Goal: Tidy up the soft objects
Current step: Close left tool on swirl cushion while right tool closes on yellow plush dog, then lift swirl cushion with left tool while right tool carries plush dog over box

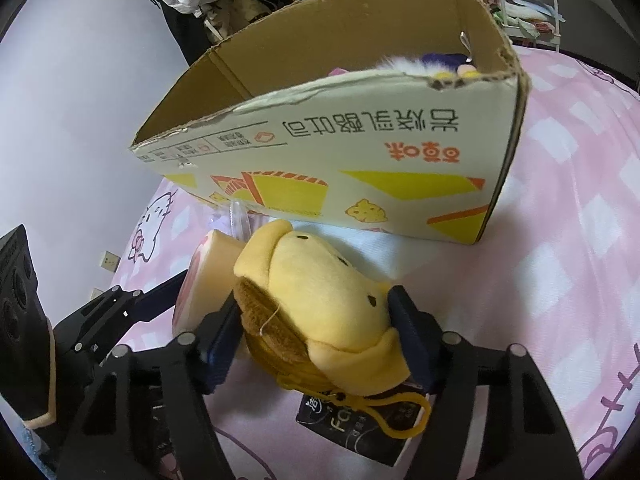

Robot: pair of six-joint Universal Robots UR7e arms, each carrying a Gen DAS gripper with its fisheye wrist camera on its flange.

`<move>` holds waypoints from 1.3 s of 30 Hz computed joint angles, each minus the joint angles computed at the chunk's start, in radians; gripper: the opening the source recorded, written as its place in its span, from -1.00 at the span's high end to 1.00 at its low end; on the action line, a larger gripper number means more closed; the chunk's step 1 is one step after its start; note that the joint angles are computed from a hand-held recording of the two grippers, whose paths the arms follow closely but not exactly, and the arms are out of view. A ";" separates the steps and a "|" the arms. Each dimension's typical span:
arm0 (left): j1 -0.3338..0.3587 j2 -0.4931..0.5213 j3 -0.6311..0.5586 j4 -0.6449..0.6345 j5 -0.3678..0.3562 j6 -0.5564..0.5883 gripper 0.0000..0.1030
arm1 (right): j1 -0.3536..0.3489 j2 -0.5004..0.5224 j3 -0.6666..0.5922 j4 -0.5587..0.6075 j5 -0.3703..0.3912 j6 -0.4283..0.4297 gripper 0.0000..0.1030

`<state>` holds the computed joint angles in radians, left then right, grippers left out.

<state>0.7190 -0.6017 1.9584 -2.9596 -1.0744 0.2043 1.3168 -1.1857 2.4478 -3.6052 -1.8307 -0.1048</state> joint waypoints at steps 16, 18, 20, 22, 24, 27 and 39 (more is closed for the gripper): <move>-0.025 -0.097 0.097 -0.165 0.025 -0.005 0.04 | 0.090 -0.013 0.076 -0.248 -0.151 0.019 -0.30; -0.037 -0.114 0.120 -0.206 0.035 0.005 0.04 | 0.112 -0.019 0.100 -0.315 -0.161 0.012 -0.30; -0.046 -0.133 0.142 -0.250 0.038 0.015 0.04 | 0.142 -0.021 0.117 -0.392 -0.191 -0.011 -0.30; -0.054 -0.151 0.161 -0.294 0.035 0.028 0.04 | 0.166 -0.018 0.135 -0.487 -0.186 -0.050 -0.30; -0.066 -0.161 0.180 -0.356 0.038 0.056 0.04 | 0.199 0.000 0.140 -0.575 -0.198 -0.093 -0.30; -0.077 -0.166 0.195 -0.441 0.020 0.094 0.04 | 0.250 0.035 0.118 -0.664 -0.237 -0.169 -0.30; -0.109 -0.158 0.139 -0.585 -0.018 0.233 0.04 | 0.403 0.124 -0.030 -0.856 -0.365 -0.470 -0.30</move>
